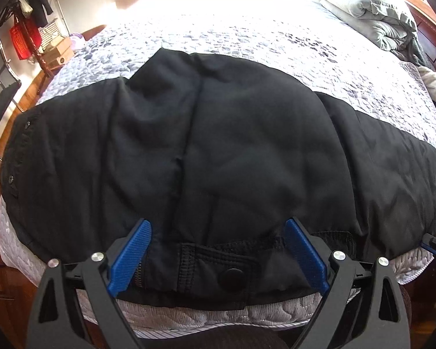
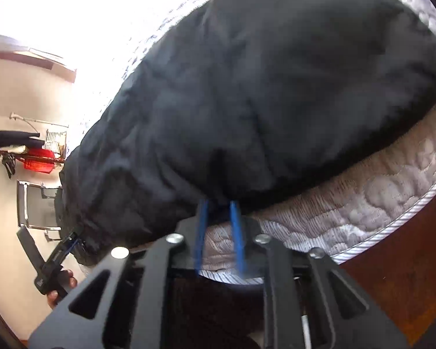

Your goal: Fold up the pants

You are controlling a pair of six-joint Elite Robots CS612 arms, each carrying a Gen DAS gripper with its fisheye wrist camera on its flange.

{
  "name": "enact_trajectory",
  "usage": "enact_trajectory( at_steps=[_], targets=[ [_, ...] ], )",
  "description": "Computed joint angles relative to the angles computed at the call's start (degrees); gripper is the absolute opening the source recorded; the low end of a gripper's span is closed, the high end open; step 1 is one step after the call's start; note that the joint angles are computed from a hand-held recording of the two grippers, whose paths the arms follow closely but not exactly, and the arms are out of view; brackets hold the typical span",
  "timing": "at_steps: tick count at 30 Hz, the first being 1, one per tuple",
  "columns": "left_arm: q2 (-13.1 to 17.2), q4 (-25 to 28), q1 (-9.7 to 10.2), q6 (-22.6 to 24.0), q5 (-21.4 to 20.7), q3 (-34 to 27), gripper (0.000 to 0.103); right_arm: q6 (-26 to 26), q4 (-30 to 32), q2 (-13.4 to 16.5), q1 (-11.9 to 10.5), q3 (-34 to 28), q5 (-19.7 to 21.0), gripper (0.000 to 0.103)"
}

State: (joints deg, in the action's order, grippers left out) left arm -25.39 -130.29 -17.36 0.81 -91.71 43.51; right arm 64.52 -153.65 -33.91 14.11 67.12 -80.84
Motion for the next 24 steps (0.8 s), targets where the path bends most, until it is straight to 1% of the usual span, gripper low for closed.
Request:
enact_trajectory(
  at_steps=[1, 2, 4, 5, 7, 8, 9, 10, 11, 13, 14, 15, 17, 19, 21, 22, 23, 24],
  targets=[
    [-0.28, 0.77, 0.22, -0.32, -0.82, 0.1, 0.094, -0.49, 0.51, -0.2, 0.14, -0.21, -0.4, 0.043],
    [-0.51, 2.12, 0.5, -0.69, -2.0, -0.07, 0.094, -0.95, 0.65, -0.25, 0.28, -0.67, -0.85, 0.045],
    [-1.34, 4.08, 1.33, -2.11, -4.9, 0.48, 0.094, -1.96, 0.53, -0.21, 0.51, -1.48, -0.77, 0.039],
    [-1.85, 4.53, 1.71, -3.02, -5.65, 1.11, 0.094, -2.2, -0.42, -0.11, 0.55, -1.66, -0.06, 0.036],
    [-2.79, 5.47, 2.44, -4.42, -6.73, 2.42, 0.091, -2.46, -0.69, 1.22, 0.83, -4.01, 1.5, 0.035],
    [-2.98, 6.78, 2.89, -5.1, -7.8, 2.55, 0.088, -2.73, -0.65, 1.73, 0.93, -4.91, 1.97, 0.035],
    [-3.02, 8.14, 3.31, -5.72, -8.96, 2.48, 0.076, -3.07, -0.45, 2.47, 1.05, -6.22, 2.34, 0.035],
    [-2.77, 10.15, 3.81, -6.51, -10.5, 1.88, 0.071, -3.52, -0.34, 3.01, 1.15, -7.14, 2.88, 0.035],
    [-2.23, 12.13, 4.32, -7.67, -12.19, 0.78, 0.071, -4.19, 0.3, 3.75, 0.99, -8.37, 3.43, 0.035],
    [-1.41, 14.22, 5.22, -11.44, -14.92, -0.5, 0.071, -5.47, 2.32, 4.9, 1.15, -10.76, 3.58, 0.035],
    [-0.85, 15.04, 5.66, -13.01, -16.49, -1.26, 0.071, -6.09, 3.03, 4.86, 1.18, -11.11, 3.53, 0.035],
    [0.0, 16.25, 6.11, -14.27, -18.46, -2.56, 0.071, -6.61, 3.52, 4.97, 1.28, -11.54, 3.44, 0.035],
    [2.68, 20.32, 7.1, -17.38, -22.59, -6.89, 0.071, -7.04, 4.34, 5.51, 1.41, -12.8, 3.64, 0.035],
    [4.83, 21.67, 8.0, -21.32, -27.07, -9.65, 0.071, -7.47, 4.15, 5.08, 1.32, -12.08, 3.62, 0.035],
    [6.51, 22.22, 8.79, -25.3, -31.04, -11.48, 0.071, -7.79, 5.36, 5.62, 1.41, -13.24, 3.11, 0.035],
    [7.41, 23.06, 8.99, -26.41, -31.99, -12.94, 0.071, -7.87, 5.33, 5.43, 1.35, -12.89, 3.06, 0.035],
    [7.93, 23.59, 9.16, -27.23, -32.85, -13.79, 0.071, -7.69, 5.84, 6.14, 1.47, -14.03, 2.88, 0.035],
    [7.98, 23.29, 9.3, -27.85, -33.52, -13.79, 0.07, -7.72, 6.1, 6.24, 1.48, -14.19, 2.78, 0.035]
  ],
)
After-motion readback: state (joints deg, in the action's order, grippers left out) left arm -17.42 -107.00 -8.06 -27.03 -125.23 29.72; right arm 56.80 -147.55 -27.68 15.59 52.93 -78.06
